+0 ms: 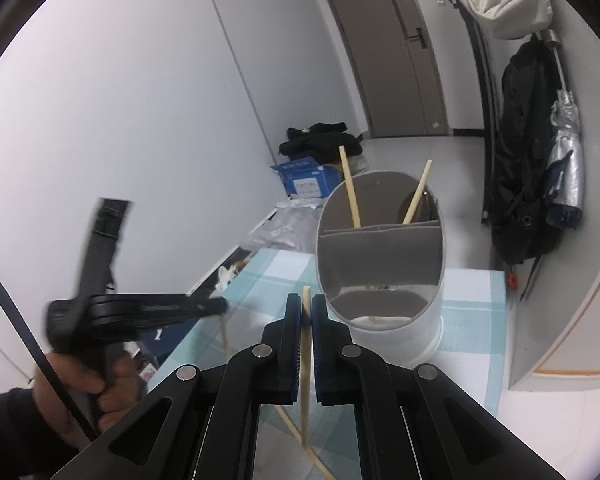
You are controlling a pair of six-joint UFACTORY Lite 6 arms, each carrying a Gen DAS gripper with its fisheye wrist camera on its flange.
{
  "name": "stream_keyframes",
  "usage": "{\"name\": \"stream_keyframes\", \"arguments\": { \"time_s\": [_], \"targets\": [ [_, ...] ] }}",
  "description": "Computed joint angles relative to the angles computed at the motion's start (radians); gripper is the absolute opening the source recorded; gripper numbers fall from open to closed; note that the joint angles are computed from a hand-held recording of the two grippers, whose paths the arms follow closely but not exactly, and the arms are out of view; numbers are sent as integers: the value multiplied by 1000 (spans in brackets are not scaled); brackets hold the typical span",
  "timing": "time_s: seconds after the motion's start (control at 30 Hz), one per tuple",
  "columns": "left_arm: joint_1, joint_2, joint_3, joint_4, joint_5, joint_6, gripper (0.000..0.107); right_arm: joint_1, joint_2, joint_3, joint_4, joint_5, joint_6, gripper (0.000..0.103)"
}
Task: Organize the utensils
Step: 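Carry both chopsticks over the holder and lower them into it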
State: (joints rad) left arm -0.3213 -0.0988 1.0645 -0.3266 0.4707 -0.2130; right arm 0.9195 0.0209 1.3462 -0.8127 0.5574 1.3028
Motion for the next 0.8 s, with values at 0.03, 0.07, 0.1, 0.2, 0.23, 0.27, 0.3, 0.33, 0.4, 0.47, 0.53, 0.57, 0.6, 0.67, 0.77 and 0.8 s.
{"name": "stream_keyframes", "arguments": {
  "time_s": [0.03, 0.07, 0.1, 0.2, 0.23, 0.27, 0.3, 0.33, 0.4, 0.47, 0.53, 0.57, 0.6, 0.67, 0.77, 0.8],
  "targets": [
    [-9, -27, -7, 10, -1, 4, 1, 9, -1, 1, -13, 15, 18, 4],
    [-20, -41, -9, 23, -4, -1, 1, 12, -1, 1, -21, 28, 28, 4],
    [-34, -52, -9, 50, -11, -18, 1, 22, 0, 4, -32, 52, 42, 4],
    [-54, -72, 1, 83, -24, 3, 1, 42, 8, 21, -66, 119, 65, 4],
    [-57, -79, -2, 68, -26, 33, 1, 56, 10, 25, -84, 152, 79, 4],
    [-62, -86, -5, 68, -27, 46, 1, 71, 10, 27, -105, 182, 98, 4],
    [-74, -93, -7, 110, -31, 18, 1, 86, 5, 20, -127, 209, 123, 4],
    [-80, -93, -6, 116, -29, 25, 1, 97, -3, 7, -140, 221, 144, 4],
    [-90, -110, -6, 110, -15, 36, 1, 128, -17, -9, -169, 267, 185, 4],
    [-105, -120, 3, 119, 3, 38, 1, 151, -24, -12, -180, 303, 204, 4],
    [-109, -123, 12, 112, 14, 57, 1, 166, -25, -6, -186, 328, 215, 4],
    [-113, -131, 13, 114, 20, 56, 1, 174, -24, -1, -190, 342, 217, 4],
    [-112, -132, 18, 108, 26, 68, 1, 184, -24, 5, -199, 359, 223, 4],
    [-116, -143, 21, 96, 34, 85, 0, 196, -26, 17, -213, 382, 229, 4],
    [-123, -171, 27, 75, 42, 111, 0, 218, -23, 48, -231, 432, 233, 4],
    [-128, -177, 33, 77, 45, 110, 0, 221, -25, 58, -231, 445, 230, 4]
  ]
}}
